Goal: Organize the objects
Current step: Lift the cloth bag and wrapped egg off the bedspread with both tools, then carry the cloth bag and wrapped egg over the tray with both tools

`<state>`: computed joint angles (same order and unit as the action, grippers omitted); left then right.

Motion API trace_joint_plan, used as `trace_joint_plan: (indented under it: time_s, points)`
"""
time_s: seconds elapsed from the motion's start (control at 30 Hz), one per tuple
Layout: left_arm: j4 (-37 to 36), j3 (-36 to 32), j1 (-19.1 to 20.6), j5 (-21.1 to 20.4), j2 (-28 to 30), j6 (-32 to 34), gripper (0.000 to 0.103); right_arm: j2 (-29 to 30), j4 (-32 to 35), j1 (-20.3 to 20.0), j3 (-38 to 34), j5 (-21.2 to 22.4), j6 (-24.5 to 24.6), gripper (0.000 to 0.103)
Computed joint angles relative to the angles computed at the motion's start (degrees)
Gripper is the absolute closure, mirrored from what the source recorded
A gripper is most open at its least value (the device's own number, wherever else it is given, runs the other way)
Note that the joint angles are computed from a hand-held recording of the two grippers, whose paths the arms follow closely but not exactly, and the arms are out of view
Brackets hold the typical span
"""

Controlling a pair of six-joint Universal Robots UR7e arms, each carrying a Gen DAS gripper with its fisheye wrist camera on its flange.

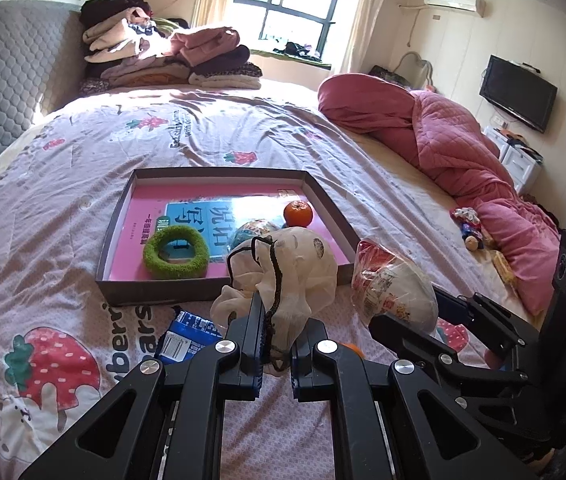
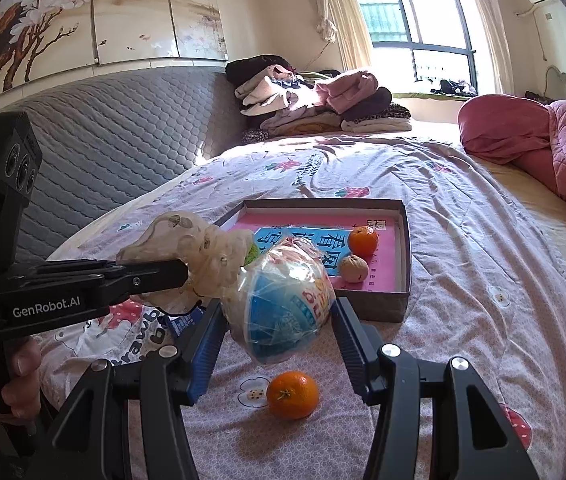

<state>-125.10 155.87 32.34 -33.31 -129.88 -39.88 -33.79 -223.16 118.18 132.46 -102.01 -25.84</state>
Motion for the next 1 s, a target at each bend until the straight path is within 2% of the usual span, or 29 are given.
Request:
trace_joint_plan:
  time_s: [0.3, 0.83, 1.0]
  points:
    - [3.37, -0.25, -0.58, 1.53, -3.5, -1.28, 0.093, -0.27, -0.31, 1.38, -0.63, -0.18, 0.2, 0.049]
    - [12.56, -1.18, -3.82, 8.32, -9.56, -6.11, 0.093, -1.41, -0.15, 3.22, -3.63, -0.31, -0.72, 0.049]
    - [10.67, -0.79, -4.0, 9.78, -10.7, -4.78, 0.093, -1.33, 0.36, 3.55, -4.86, -0.01, -1.35, 0.049]
